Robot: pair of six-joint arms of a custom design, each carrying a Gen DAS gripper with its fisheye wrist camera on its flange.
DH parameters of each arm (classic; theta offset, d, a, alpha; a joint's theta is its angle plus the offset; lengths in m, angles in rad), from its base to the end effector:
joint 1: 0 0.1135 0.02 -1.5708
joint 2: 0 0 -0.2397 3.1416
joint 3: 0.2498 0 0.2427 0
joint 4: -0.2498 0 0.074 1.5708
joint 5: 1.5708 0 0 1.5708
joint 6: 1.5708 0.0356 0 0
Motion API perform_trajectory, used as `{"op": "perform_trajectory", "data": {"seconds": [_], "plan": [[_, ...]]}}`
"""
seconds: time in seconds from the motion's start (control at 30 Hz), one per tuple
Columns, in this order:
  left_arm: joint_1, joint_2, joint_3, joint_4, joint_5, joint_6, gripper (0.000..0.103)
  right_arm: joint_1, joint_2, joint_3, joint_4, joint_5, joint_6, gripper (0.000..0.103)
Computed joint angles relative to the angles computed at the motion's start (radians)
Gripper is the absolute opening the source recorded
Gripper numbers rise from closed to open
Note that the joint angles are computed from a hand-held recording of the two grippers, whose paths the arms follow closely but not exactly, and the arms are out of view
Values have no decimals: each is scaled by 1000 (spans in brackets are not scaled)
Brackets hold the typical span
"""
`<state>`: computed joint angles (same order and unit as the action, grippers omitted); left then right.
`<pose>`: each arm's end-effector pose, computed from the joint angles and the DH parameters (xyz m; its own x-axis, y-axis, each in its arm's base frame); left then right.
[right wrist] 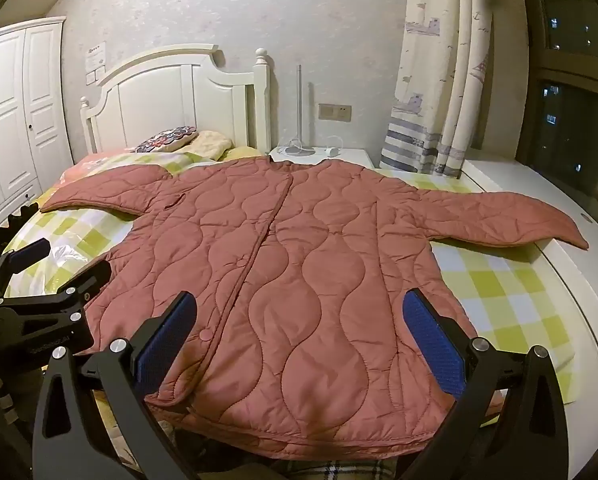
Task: Fold large clothes
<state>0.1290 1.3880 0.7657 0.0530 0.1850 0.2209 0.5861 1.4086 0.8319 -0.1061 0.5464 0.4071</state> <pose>0.2927 0.0314 0.2021 -0.5156 0.1503 -0.8435 0.1437 0.9857 0.0878 0.2536 0.1462 0.2062 -0.5368 0.0497 -0.8422 0.0826 0.9966 0.0061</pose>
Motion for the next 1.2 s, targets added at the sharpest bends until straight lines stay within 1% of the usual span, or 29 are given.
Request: {"op": "perform_trajectory", "data": {"seconds": [0.3, 0.47, 0.5, 0.7, 1.2], "plan": [[0, 0, -1, 3, 1, -3, 101, -1, 5, 0, 4, -11, 11, 99], [0, 0, 0, 0, 2, -3, 101, -24, -21, -1, -12, -32, -6, 99], [0, 0, 0, 0, 2, -3, 101, -4, -10, -1, -8, -17, 9, 99], [0, 0, 0, 1, 1, -5, 101, 13, 26, 8, 14, -4, 18, 99], [1, 2, 3, -5, 4, -7, 101, 11, 11, 11, -6, -15, 22, 99]]}}
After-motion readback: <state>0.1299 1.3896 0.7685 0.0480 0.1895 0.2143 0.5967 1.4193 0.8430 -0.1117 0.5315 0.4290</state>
